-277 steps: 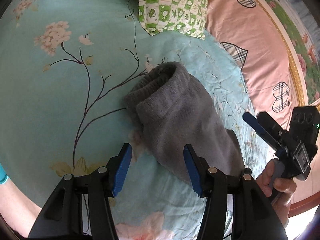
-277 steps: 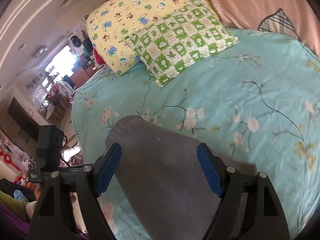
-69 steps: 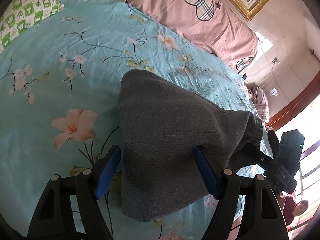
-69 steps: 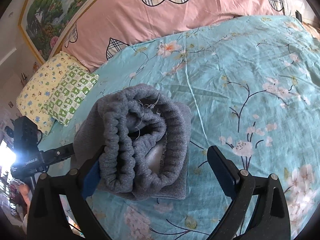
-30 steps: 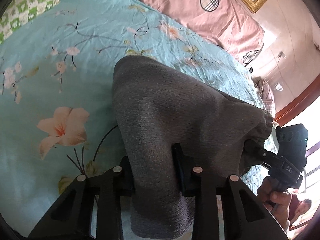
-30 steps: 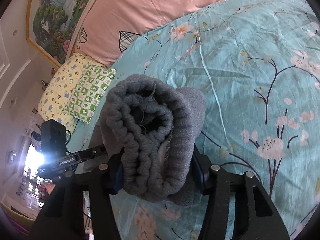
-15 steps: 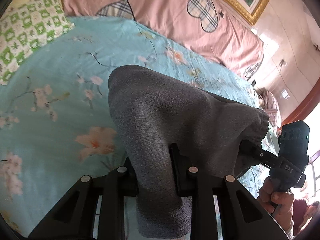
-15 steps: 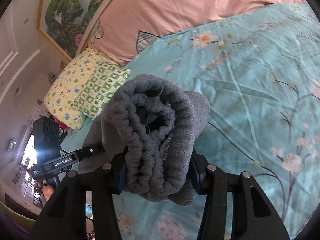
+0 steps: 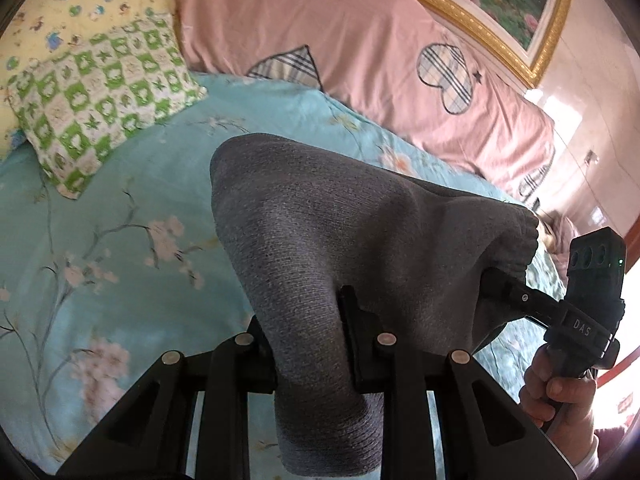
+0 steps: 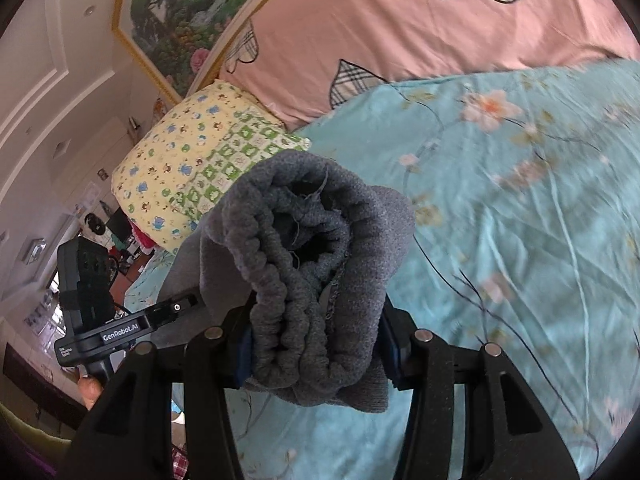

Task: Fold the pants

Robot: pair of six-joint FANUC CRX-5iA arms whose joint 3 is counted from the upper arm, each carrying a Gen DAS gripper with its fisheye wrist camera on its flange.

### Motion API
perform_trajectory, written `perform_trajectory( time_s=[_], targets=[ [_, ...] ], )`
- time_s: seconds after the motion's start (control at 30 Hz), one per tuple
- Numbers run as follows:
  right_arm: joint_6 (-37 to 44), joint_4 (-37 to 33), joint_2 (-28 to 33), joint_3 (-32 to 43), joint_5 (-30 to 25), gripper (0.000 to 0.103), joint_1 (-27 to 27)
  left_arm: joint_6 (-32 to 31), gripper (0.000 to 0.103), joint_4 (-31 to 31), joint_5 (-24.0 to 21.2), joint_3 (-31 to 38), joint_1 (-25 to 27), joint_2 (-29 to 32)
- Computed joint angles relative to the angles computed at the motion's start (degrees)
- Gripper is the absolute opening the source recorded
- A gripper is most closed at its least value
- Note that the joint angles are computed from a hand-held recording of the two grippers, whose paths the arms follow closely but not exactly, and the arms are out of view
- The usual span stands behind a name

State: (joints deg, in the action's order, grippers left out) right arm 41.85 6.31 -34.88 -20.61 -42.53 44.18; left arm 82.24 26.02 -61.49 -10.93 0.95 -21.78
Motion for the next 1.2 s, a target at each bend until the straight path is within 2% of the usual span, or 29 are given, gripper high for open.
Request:
perform_trajectory(
  time_s=[0.17,0.3,0.53,0.83,1.2],
  targets=[
    [8.94,-7.54,5.03,4.85,1.16,0.051,-3.85,2.43,0.025,-2.85,0.12,2.43,0.9,1.0],
    [16.81,-14.38,9.21,9.52,0.25,0.051,-7.26,4.03,0.025,-4.71,0.51,3.96,1.28,1.95],
    [26.35,-21.52,14.56,15.6,-1.99,0.051,-11.18,4.9,0.025,-5.32,1.56,4.94,2.18,3.57],
    [36.7,-33.2,20.67,22.26,-6.13,0.052,-17.72,5.65,0.025,-6.33,1.86,6.85,2.67,6.15],
    [42.77,-40.19,27.63,27.89,-11.23,0.052,-22.56,7.14,0.025,-8.16,2.15,8.84,2.31,10.47]
  ],
)
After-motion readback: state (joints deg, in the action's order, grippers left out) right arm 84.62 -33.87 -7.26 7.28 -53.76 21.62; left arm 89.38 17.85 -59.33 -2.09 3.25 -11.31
